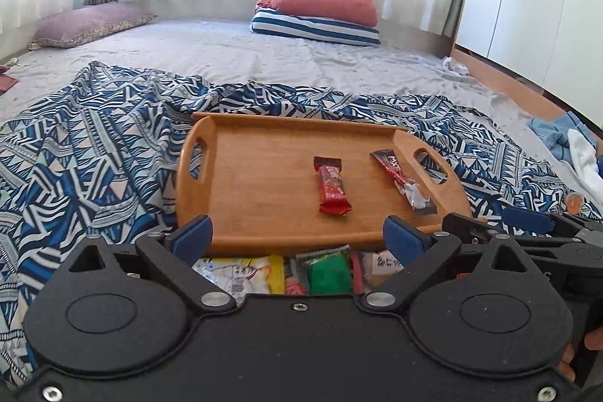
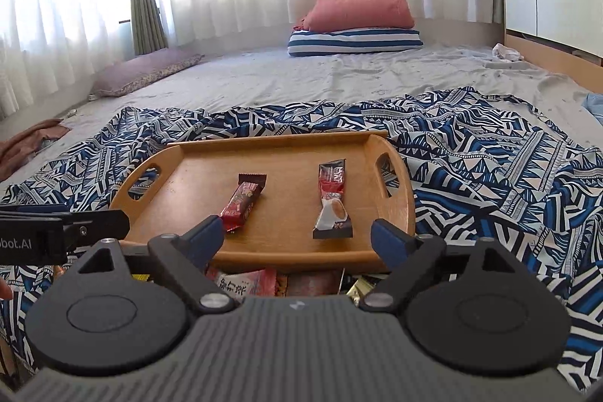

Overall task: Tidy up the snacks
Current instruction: 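Lift both open tools off the tray and move back over the pile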

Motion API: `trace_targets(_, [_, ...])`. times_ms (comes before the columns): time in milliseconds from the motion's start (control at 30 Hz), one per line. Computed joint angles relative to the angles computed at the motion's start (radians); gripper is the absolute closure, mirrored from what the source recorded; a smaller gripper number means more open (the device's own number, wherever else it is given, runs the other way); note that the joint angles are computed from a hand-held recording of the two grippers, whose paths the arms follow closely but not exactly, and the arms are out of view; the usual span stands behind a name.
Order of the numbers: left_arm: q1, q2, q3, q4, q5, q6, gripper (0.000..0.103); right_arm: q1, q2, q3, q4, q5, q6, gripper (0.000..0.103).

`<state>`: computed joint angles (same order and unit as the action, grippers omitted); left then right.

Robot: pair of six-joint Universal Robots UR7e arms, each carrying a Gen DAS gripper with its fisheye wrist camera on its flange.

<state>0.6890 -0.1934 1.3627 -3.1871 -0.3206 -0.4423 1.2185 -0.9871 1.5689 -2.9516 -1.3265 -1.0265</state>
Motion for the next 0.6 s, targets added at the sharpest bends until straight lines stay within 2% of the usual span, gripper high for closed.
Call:
trace_targets(133, [-0.022, 0.003, 0.051, -0.069, 0.036, 0.004, 0.004, -0.017, -0.022, 0.075, -0.081, 0.018, -0.045, 0.0])
trace_targets(400, [-0.054, 0.03, 0.096, -0.206, 0.09, 0.075, 0.001, -0.043, -0.044, 0.208, -0.264, 0.047, -0.088, 0.0])
trace_targets(600, [-0.056, 0.021, 0.155, -0.16, 0.104, -0.037, 0.001, -0.058, -0.048, 0.262, -0.316, 0.038, -0.108, 0.0])
